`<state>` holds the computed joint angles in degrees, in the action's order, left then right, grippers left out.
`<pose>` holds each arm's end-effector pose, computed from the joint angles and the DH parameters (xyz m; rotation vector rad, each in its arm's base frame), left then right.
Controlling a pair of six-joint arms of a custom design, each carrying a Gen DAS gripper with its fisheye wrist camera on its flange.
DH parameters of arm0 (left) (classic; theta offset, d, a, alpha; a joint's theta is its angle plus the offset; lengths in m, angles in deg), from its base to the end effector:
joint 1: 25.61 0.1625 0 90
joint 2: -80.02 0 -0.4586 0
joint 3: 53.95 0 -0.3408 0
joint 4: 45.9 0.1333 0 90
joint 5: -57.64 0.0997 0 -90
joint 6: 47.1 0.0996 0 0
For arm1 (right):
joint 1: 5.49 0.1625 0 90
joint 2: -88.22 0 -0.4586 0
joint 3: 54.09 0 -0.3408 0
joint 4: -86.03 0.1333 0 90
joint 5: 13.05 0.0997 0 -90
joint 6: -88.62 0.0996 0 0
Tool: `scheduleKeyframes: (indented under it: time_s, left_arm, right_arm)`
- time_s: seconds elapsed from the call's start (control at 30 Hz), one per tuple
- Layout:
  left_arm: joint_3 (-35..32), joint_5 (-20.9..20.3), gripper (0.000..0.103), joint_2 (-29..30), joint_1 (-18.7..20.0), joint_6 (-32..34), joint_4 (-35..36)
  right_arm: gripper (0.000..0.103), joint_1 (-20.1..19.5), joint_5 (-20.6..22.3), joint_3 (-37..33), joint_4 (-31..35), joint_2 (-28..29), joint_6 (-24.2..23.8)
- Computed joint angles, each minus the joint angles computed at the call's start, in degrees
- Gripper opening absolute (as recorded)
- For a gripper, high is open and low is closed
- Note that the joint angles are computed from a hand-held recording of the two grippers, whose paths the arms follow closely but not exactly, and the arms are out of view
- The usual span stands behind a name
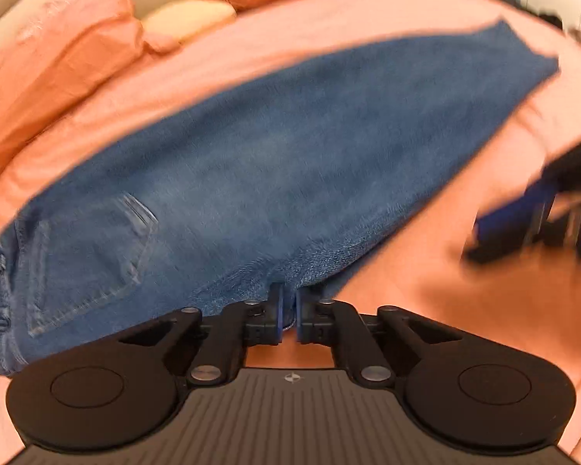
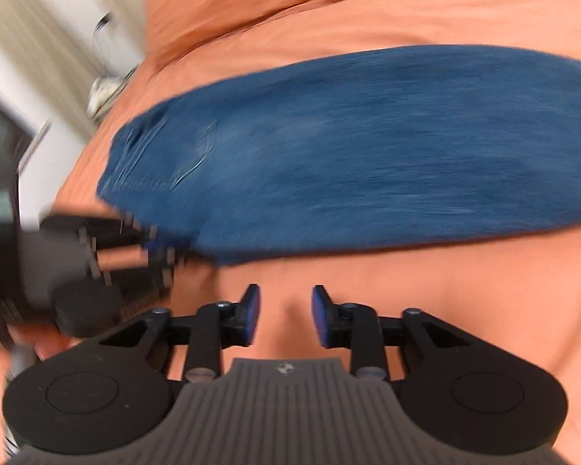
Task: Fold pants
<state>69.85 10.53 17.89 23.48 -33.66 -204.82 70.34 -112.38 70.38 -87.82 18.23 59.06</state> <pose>-0.1651 -0.4976 0.2081 1.0505 2.1779 -0.3742 -0.0064 -0.5038 0.2793 0.3092 -2.7269 0.5839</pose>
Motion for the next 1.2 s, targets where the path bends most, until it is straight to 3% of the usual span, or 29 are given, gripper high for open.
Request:
scheduleKeyframes:
  time_s: [0.3,0.5,0.73,0.8,0.83,0.87,1.07,1.2]
  left_arm:
    - [-7.52,-7.78,0.002,-2.65,2.94,4.2,9.5]
    - [-9.05,-11.09,0.002,-3.63,4.47,5.51,12.41]
    - [-10.06,-14.13,0.003,-4.87,5.61,6.13,14.15]
    - [-10.2,-14.3,0.001,-5.84,5.71,6.31,15.3]
    - [-9.86,-13.42,0.001,-6.43,5.49,6.53,15.31]
    - [-9.65,-12.34,0.001,-7.19,5.24,6.72,15.74]
    - [-9.78,-4.48,0.002,-13.15,4.82,7.51,20.63]
    - [-10.41,3.33,0.003,-15.97,6.36,5.79,23.34]
  right_arm:
    - [0.037,5.54,-2.32,-1.37,-11.17,11.02,-21.08]
    - [0.037,6.98,-1.99,-4.43,-15.26,16.29,-28.43]
    - [0.037,7.87,-1.17,-4.69,-14.84,15.83,-36.55]
    - [0.036,8.15,-2.76,-5.45,-15.05,16.81,-36.39]
    - [0.029,8.12,-3.13,-5.77,-15.09,17.19,-35.7]
    - [0.011,8.11,-3.48,-6.09,-14.53,17.42,-34.4]
    - [0.007,8.92,-4.5,-3.3,-15.27,16.19,-28.42]
    - [0.005,9.36,-7.39,-1.06,-17.75,16.9,-20.32]
